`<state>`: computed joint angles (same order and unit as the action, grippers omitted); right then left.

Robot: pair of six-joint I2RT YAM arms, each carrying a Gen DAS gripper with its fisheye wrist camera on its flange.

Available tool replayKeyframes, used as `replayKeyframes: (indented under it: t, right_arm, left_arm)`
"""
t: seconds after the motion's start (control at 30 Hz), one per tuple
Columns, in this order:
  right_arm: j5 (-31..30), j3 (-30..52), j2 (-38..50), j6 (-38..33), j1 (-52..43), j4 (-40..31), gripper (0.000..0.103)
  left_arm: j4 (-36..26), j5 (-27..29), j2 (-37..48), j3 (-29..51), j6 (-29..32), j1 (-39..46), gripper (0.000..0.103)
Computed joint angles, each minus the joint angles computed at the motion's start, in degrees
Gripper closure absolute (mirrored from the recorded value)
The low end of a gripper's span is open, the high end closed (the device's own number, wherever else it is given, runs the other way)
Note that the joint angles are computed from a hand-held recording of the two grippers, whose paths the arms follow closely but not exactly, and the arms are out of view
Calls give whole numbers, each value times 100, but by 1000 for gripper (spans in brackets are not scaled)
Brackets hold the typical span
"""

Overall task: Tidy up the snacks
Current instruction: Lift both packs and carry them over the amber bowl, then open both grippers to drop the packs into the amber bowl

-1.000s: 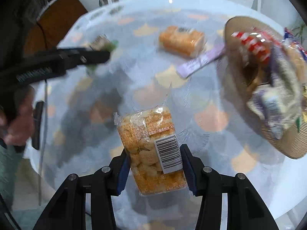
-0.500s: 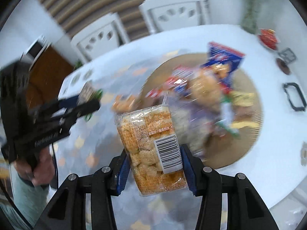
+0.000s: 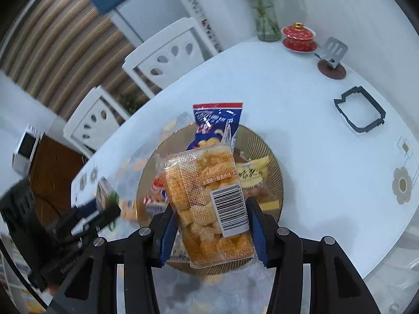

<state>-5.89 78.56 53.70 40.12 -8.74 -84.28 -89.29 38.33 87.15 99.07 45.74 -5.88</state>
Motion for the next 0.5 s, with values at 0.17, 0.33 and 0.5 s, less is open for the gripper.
replayKeyframes:
  t: [0.17, 0.33, 0.5]
  right_arm:
    - [-212, -77, 110, -195, -299, 183, 55]
    - [-655, -514, 216, -401, -620, 395, 35]
    - [-903, -949, 87, -567, -891, 466, 35]
  left_arm:
    - [72, 101, -17, -121, -318, -175, 55]
    - [572, -367, -254, -845, -569, -304, 11]
    - [445, -634, 41, -1307, -497, 2, 12]
